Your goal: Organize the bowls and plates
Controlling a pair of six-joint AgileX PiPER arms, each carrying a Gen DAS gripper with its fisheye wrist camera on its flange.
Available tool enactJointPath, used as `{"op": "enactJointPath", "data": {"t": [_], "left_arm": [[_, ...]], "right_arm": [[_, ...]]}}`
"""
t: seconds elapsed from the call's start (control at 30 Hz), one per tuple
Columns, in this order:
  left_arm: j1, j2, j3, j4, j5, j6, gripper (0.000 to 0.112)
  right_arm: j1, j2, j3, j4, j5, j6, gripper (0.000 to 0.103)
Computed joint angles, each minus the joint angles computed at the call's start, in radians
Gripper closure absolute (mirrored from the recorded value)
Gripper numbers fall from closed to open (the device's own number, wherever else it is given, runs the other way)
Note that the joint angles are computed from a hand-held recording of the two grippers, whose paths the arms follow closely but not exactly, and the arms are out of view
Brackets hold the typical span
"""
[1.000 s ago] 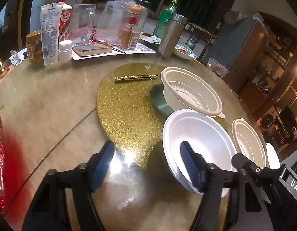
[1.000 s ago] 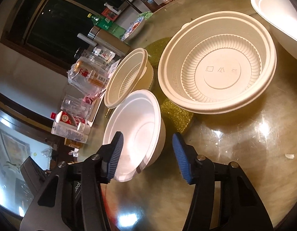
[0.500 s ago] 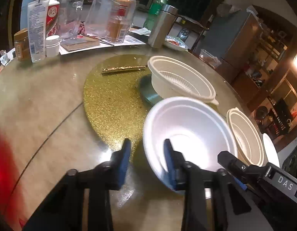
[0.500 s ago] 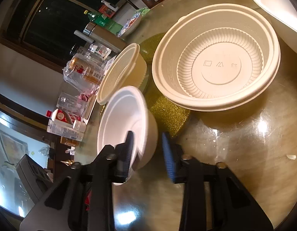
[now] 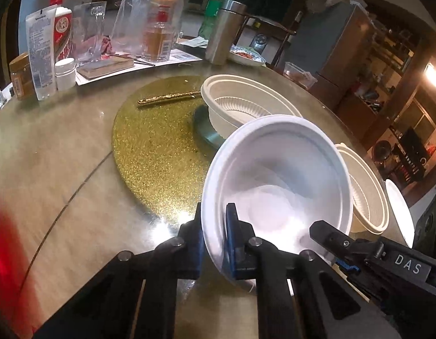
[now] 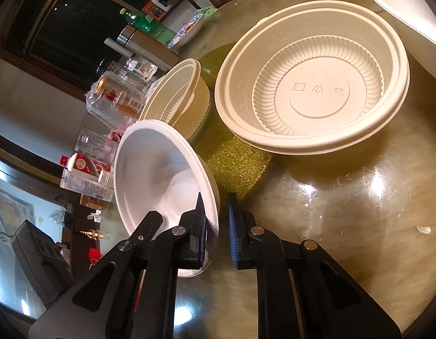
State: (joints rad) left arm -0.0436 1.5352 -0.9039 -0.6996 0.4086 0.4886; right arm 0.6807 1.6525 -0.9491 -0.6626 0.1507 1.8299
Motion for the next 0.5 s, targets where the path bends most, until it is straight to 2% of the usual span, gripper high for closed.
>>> {"op": "enactJointPath", "data": {"t": [0.13,0.23,0.5], "left_arm": [[0.065,0.028,-0.024,-0.133,0.098,0.111,0.103],[0.089,0.04,-0.03,-0.176,0.139,0.138,0.103],[0.131,0.054,-0.038,-0.248,0.207,0.184,0.105]], "right_arm": [[0.002,-0.003,0.0,-0.017,-0.005,0.016,0.09],[0.005,-0.003,-0.004,-0.008,-0.004,0.0,0.09],[0.0,-0.003,-0.014,0.21,0.013,-0.236,0.093]]}}
